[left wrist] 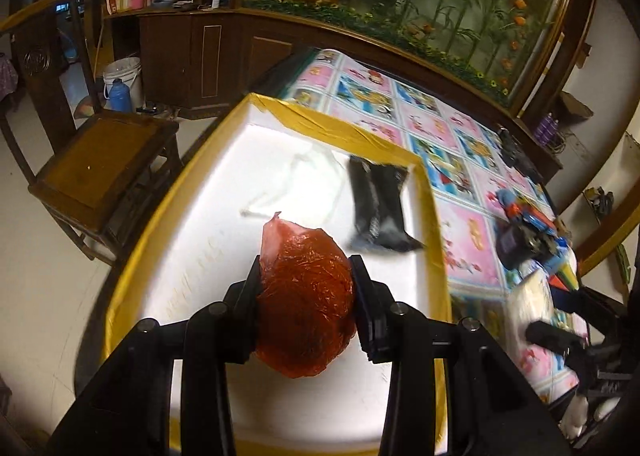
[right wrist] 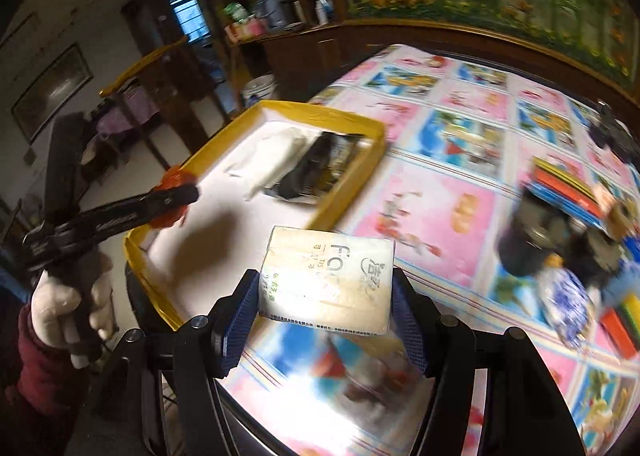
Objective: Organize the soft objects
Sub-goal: 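Carry the orange bag and tissue pack into the box and release both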
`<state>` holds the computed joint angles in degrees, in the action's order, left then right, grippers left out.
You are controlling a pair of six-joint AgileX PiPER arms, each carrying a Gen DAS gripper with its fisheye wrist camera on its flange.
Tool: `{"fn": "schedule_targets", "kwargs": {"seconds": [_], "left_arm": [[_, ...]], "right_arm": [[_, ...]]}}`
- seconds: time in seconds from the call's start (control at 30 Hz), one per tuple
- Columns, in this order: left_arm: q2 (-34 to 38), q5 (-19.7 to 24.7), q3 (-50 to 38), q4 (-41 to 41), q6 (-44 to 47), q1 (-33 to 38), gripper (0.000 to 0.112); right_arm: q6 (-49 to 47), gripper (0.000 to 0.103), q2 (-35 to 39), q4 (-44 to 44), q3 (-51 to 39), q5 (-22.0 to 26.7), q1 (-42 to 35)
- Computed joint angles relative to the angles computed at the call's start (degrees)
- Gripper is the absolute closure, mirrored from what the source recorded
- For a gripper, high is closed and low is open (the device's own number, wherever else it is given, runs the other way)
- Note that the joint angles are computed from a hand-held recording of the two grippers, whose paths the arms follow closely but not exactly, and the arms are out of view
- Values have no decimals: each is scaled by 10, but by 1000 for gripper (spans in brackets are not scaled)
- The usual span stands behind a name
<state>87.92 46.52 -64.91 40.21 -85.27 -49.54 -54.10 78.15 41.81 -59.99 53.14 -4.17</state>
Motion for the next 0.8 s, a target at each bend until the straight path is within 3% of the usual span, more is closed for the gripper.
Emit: {"fn": "schedule_targets", "kwargs": {"seconds": [0.17,0.27,0.43,0.6,0.8], "left_arm": [[38,-53,-40,-85,147,110,76],[79,-81,-75,-175,250,170,76],[159,-84,-148,-282,368,227,76],[204,-93,-194,-317,417,252,76],[232,-77,-234,-262,389,243,74]], "right_arm": [[79,40,92,-40,-81,-35,121],[111,40,165,-51,-144,-28,170],[166,40,286,-84,-258,-2,214],[245,40,372,-147,-364,-10,244],[316,40,417,-222,-418,-55,274]]}}
